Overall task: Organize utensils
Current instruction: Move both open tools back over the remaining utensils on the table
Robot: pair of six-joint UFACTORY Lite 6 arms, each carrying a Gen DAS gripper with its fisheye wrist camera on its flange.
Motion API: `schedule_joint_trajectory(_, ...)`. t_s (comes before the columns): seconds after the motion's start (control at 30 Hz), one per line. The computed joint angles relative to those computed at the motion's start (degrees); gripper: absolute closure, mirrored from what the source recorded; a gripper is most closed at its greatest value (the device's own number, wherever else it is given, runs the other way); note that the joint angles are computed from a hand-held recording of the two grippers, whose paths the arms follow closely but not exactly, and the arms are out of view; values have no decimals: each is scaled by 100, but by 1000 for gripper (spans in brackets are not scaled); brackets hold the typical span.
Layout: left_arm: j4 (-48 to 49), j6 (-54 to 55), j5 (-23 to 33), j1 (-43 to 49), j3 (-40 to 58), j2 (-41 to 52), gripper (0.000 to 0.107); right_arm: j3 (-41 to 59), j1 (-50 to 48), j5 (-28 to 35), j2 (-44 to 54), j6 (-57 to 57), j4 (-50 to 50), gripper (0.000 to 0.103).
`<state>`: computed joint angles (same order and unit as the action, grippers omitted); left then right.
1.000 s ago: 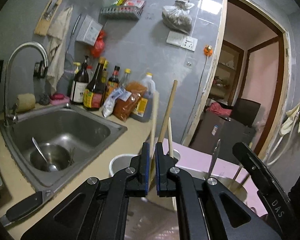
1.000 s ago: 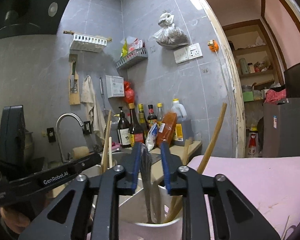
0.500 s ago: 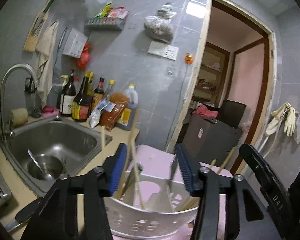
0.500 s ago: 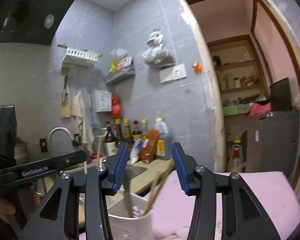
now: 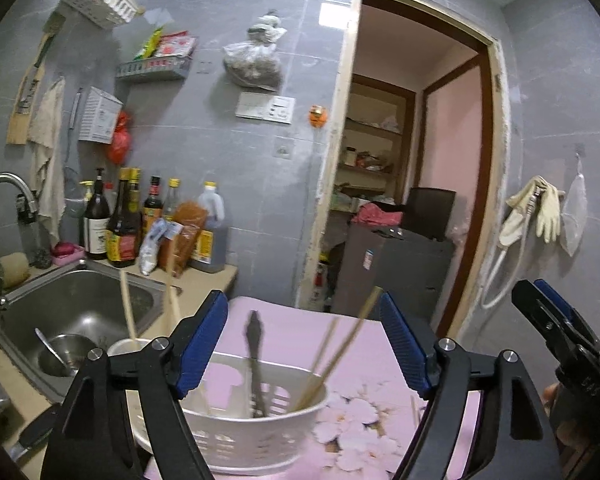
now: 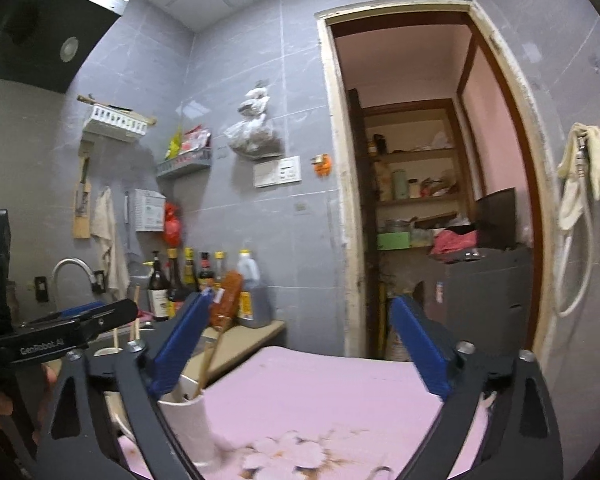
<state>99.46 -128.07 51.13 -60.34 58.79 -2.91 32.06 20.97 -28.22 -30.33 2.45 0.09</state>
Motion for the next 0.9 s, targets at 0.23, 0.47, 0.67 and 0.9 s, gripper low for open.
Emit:
schedule_joint_trajectory(0.23,173,-252,107,-393,275,445,7,-507,-1182,280,-778,1801,-1977,0)
schedule_joint_trajectory(0.47,-30,-34,-345,-538,696,1140,6,-723,-2381,186,-860,3861,-4325,0)
schedule_joint_trajectory(0.67,-511,462,-1135,-499,1096,1798,6,-776,-2766,385,-575,4424,-5349,0)
schedule_joint_trajectory(0.9,-1899,1662,-1603,-281,1753,2692,6,-615,-2600,1197,269,4432,-5632,0)
